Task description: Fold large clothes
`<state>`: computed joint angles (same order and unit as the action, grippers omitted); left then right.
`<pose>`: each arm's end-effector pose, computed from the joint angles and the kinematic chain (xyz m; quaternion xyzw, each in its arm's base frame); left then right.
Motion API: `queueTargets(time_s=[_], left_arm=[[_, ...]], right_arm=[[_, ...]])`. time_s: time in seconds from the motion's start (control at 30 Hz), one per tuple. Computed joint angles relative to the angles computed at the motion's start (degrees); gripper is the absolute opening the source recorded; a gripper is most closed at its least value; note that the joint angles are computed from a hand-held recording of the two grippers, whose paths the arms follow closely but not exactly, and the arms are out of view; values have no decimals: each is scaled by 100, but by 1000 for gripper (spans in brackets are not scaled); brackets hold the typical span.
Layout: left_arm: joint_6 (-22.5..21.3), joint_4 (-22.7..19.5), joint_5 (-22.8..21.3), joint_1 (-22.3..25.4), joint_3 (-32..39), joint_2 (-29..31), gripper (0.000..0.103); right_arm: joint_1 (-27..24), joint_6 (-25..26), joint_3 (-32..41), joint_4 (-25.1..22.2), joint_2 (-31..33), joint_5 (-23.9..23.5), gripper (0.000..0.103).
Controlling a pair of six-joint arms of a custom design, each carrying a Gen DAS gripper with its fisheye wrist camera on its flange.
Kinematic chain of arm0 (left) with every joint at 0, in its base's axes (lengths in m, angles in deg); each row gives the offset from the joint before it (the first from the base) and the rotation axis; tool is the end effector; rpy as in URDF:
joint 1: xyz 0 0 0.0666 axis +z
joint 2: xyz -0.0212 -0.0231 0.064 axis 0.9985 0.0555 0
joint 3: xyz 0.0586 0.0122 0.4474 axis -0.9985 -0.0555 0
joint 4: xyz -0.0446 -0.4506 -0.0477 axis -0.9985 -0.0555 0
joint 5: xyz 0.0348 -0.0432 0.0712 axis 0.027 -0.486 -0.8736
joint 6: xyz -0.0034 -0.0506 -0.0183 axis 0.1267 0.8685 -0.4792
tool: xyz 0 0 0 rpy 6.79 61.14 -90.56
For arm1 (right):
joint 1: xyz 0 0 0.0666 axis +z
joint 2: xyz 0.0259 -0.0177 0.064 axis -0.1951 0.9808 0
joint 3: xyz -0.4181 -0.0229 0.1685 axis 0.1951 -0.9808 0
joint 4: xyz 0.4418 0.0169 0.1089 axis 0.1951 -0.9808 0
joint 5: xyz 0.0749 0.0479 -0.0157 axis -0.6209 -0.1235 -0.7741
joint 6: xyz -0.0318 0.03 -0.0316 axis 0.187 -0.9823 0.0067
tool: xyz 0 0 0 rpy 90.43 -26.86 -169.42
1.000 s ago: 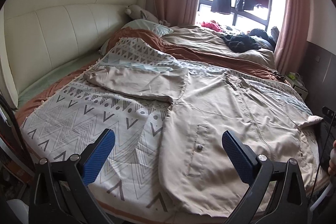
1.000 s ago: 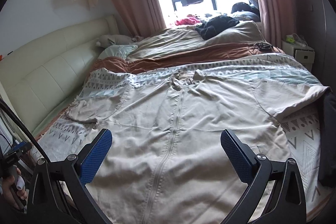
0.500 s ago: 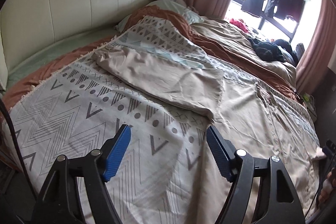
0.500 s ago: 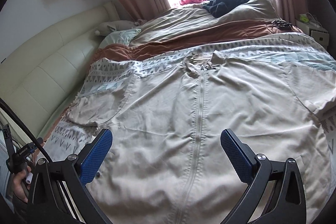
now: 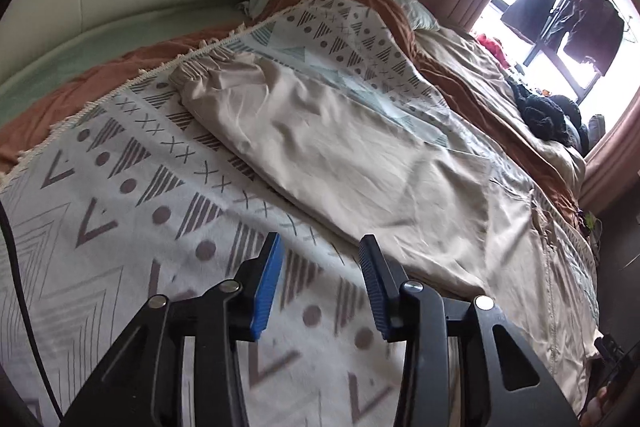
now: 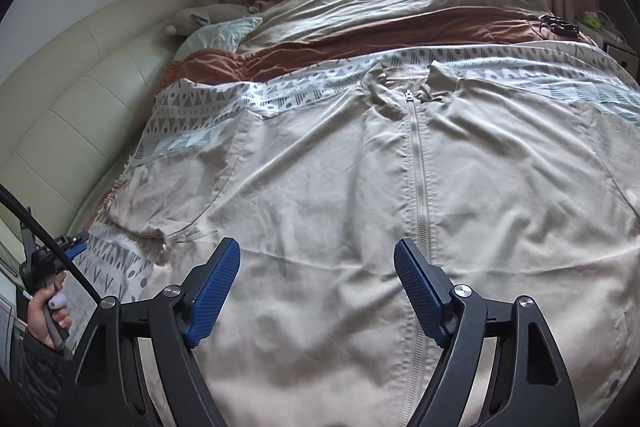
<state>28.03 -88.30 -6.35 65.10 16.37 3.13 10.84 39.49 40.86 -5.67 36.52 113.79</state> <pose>0.5191 -0.2097 0.5550 -0.0537 0.9250 -0.1902 0.3246 0.2808 0.0975 0.5849 0.2111 0.8671 0.0387 0.4496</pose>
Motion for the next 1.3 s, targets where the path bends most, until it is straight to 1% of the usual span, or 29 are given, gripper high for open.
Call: queueTargets(time_s=[0.1, 0.17, 0.2, 0.27, 0.3, 0.43, 0.53, 0.6, 0.63, 0.7, 0.73, 0.77, 0.8, 0.83, 0.87, 0.9, 0.97, 1.1, 1.3], left_arm=[[-87, -31, 44, 137, 258, 341, 41], [-41, -13, 168, 253, 398, 552, 41], [11, -31, 211, 303, 465, 654, 41], [32, -87, 288, 395, 603, 858, 41], [10, -125, 249, 420, 659, 938, 41], [-19, -360, 216, 556, 913, 1291, 41], [147, -180, 306, 705, 907, 1372, 41], [120, -168, 184, 755, 1024, 1448, 41], [29, -242, 74, 774, 1166, 1548, 41], [59, -288, 43, 855, 1318, 1674, 29], [146, -327, 46, 900, 1388, 1728, 17], [219, -331, 120, 942, 1419, 1752, 12], [295, -299, 229, 977, 1433, 1756, 9], [309, -286, 255, 985, 1455, 1751, 8], [264, -277, 224, 972, 1472, 1725, 7], [191, -262, 174, 954, 1494, 1694, 7], [49, -215, 132, 920, 1557, 1608, 7], [-222, -218, 143, 845, 1792, 1446, 6], [-445, -361, 400, 694, 2316, 1288, 6]], right_arm=[[-121, 2, 66, 94, 273, -169, 69], [-193, 15, 142, 137, 508, -200, 65], [-228, 36, 189, 145, 628, -203, 59], [-300, 71, 293, 135, 869, -240, 51], [-337, 98, 355, 119, 1000, -286, 49], [-443, 153, 536, 95, 1426, -314, 47], [-494, 21, 614, 104, 1700, -386, 47], [-512, 5, 634, 142, 1824, -470, 47], [-500, 7, 651, 167, 1889, -516, 47], [-457, 25, 751, 138, 2059, -552, 47], [-456, 72, 800, 140, 2121, -590, 47], [-428, 147, 886, 158, 2224, -620, 45], [-422, 223, 948, 164, 2289, -662, 38], [-395, 315, 1054, 156, 2401, -721, 37], [-377, 390, 1151, 155, 2499, -782, 35], [-340, 472, 1244, 200, 2601, -839, 29], [-318, 620, 1356, 277, 2723, -981, 25], [-293, 644, 1489, 507, 2932, -1394, 21], [-377, 586, 1621, 831, 3279, -2196, 21]])
